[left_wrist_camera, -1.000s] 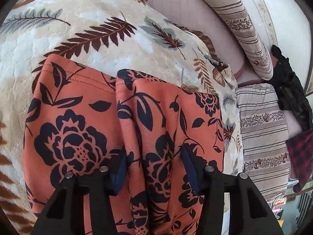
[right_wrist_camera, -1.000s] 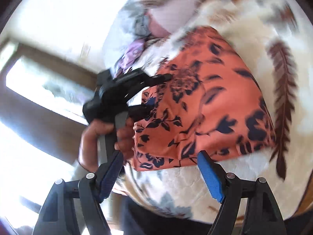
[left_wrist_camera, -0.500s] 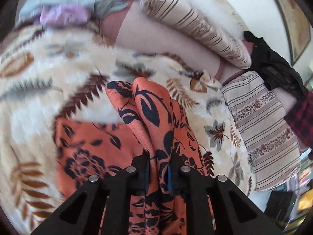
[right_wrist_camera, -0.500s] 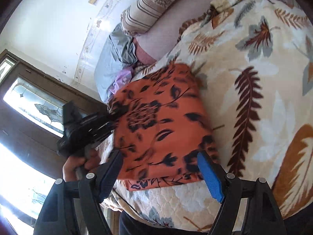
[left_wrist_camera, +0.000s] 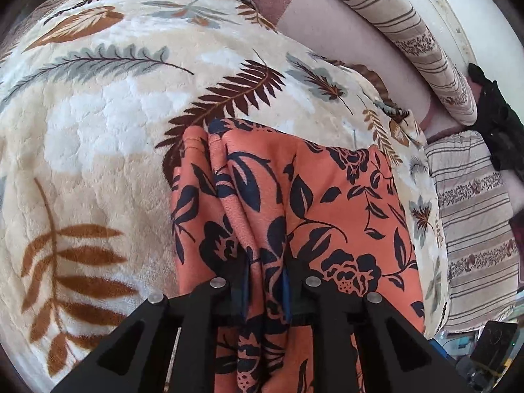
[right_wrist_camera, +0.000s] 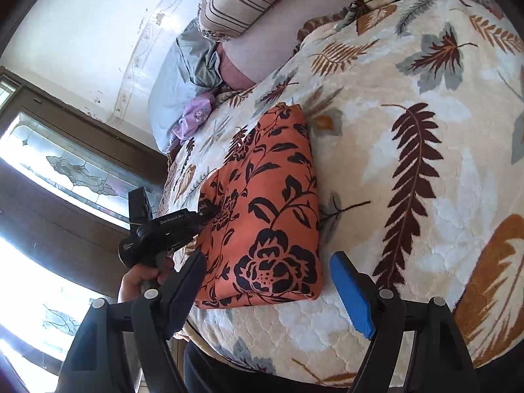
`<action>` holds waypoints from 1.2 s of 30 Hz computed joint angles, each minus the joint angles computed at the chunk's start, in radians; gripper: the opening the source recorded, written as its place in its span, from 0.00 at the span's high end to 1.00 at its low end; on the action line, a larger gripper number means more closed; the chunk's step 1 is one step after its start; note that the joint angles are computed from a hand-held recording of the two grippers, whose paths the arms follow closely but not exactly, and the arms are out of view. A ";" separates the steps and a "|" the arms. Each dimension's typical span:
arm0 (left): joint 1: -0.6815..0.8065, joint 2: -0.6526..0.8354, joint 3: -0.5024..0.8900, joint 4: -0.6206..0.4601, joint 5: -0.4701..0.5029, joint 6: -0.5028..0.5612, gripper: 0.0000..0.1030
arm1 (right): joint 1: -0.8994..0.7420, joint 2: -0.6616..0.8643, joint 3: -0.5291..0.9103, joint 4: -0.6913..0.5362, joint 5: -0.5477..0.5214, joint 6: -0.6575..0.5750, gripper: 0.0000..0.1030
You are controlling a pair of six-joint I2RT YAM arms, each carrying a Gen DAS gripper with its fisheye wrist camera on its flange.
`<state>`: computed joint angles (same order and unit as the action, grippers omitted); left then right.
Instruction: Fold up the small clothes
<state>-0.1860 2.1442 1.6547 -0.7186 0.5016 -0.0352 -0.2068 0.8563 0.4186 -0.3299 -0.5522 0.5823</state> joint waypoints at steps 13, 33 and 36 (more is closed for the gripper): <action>0.049 -0.019 -0.084 0.066 -0.021 0.110 0.81 | 0.013 0.068 0.051 0.008 0.006 -0.035 0.22; 0.164 -0.375 -0.539 0.194 0.172 0.001 0.65 | 0.171 0.407 0.172 0.156 0.032 -0.010 0.22; 0.117 -0.333 -0.576 0.213 0.069 0.064 0.62 | 0.159 0.430 0.148 0.183 0.025 -0.020 0.21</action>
<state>-0.0692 1.8110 1.0785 -0.5055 0.5710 0.0287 -0.0477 1.2866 0.5667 -0.1472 -0.5273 0.5619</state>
